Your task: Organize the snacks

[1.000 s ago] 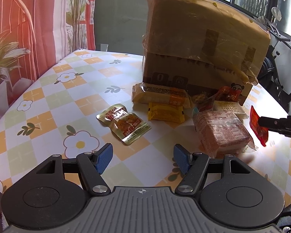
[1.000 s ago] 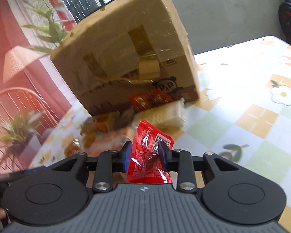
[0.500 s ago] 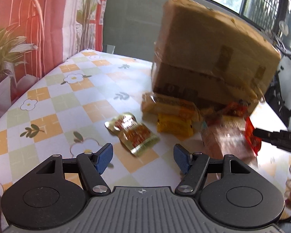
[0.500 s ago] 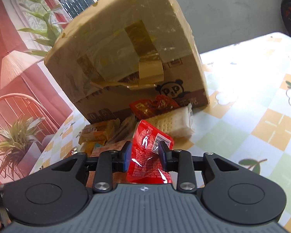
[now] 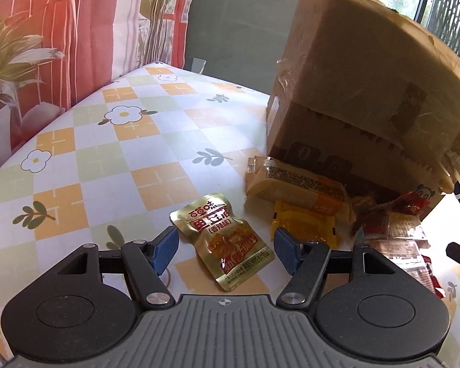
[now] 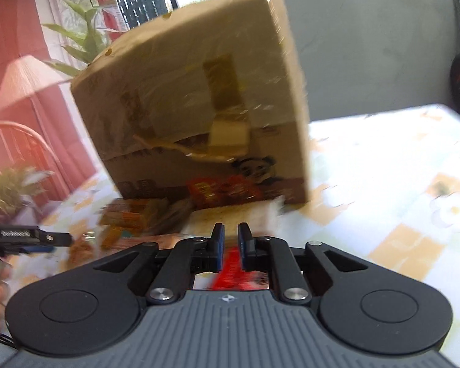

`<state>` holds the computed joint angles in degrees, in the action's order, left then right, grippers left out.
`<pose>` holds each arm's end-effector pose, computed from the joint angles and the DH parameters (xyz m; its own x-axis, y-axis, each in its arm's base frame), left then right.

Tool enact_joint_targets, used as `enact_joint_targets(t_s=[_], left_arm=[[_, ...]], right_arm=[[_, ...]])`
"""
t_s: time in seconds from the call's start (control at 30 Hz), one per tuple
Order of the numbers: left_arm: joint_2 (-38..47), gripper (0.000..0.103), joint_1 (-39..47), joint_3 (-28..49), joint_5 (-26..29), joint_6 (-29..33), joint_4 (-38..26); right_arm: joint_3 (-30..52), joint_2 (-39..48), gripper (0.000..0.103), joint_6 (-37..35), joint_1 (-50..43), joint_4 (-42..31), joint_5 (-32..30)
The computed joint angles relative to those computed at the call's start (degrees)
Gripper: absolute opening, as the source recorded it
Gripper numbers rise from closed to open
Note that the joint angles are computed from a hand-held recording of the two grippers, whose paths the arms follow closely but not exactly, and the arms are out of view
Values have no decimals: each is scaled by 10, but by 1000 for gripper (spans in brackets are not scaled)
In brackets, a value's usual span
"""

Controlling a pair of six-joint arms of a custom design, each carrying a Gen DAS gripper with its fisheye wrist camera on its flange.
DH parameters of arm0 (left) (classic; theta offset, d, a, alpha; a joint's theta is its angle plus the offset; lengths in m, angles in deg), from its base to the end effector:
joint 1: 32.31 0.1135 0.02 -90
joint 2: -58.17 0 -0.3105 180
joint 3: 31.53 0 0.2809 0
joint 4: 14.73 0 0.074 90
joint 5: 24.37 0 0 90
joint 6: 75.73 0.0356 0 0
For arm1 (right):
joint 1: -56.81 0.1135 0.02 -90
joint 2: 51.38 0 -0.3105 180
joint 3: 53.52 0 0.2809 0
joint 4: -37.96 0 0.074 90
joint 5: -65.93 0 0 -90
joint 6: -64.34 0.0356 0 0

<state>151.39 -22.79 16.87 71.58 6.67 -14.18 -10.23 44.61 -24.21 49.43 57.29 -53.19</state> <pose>0.3113 0.0485 0.1491 -0.6703 -0.2458 -0.7002 -0.1815 0.9692 -0.1664 0.3101 -0.0227 0.1410 -0.5527 0.0939 -0.8281 -0.2769 0.9165 0.2887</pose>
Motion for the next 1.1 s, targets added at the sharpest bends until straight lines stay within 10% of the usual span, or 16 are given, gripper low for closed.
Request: enact_joint_targets(t_s=[0.17,0.73,1.1], left_arm=[[5,71,2,-2,-12,-4,3],[-2,71,-2,-24,-1,-2,21],[-2,71,-2,-25,4,-12,21]], right_arm=[[9,-1,46,-27,-2,-63,20],[29,27,54,-66,38,-89,45],[14,32,14,-83,50,-52,47]])
